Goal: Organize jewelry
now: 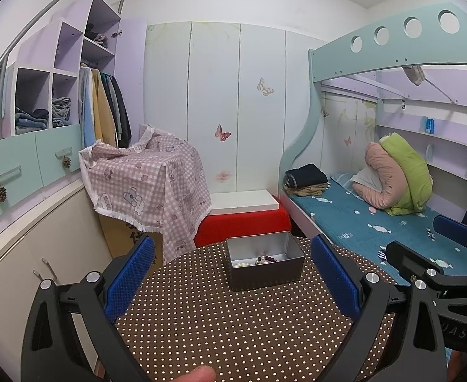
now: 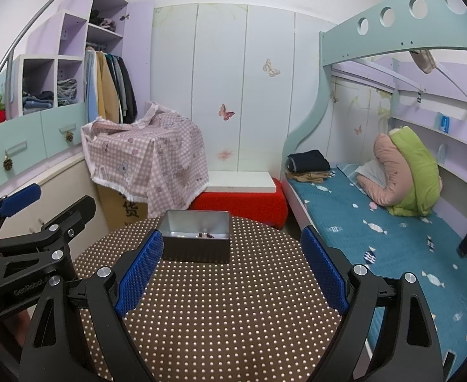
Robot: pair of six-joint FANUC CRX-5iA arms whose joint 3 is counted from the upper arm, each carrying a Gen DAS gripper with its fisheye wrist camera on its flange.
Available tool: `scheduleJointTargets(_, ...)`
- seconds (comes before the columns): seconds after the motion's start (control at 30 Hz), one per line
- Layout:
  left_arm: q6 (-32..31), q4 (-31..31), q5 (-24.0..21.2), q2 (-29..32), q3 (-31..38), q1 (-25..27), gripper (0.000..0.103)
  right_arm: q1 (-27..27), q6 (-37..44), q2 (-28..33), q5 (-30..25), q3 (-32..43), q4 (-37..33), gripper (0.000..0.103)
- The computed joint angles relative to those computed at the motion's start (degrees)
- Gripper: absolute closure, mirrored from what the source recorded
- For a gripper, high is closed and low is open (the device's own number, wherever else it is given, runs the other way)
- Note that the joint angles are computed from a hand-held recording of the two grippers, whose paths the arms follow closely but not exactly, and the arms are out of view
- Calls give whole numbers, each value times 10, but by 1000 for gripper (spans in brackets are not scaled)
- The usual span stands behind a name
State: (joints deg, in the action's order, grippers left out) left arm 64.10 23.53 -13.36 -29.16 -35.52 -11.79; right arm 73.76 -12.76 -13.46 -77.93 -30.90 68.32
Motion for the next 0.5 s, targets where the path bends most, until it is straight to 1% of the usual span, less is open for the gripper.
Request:
scheduleJointTargets(0.37, 3, -1, -2, -3, -2, 1, 8, -1, 2, 1, 1, 2, -1, 17)
scheduleJointTargets(0.47, -21, 21, 18, -8, -15, -2, 8, -2, 4, 1, 1, 4, -1, 17)
scheduleJointTargets(0.5, -9, 7, 18, -9, -14, 0, 8, -1, 4, 2, 0, 5, -1, 17)
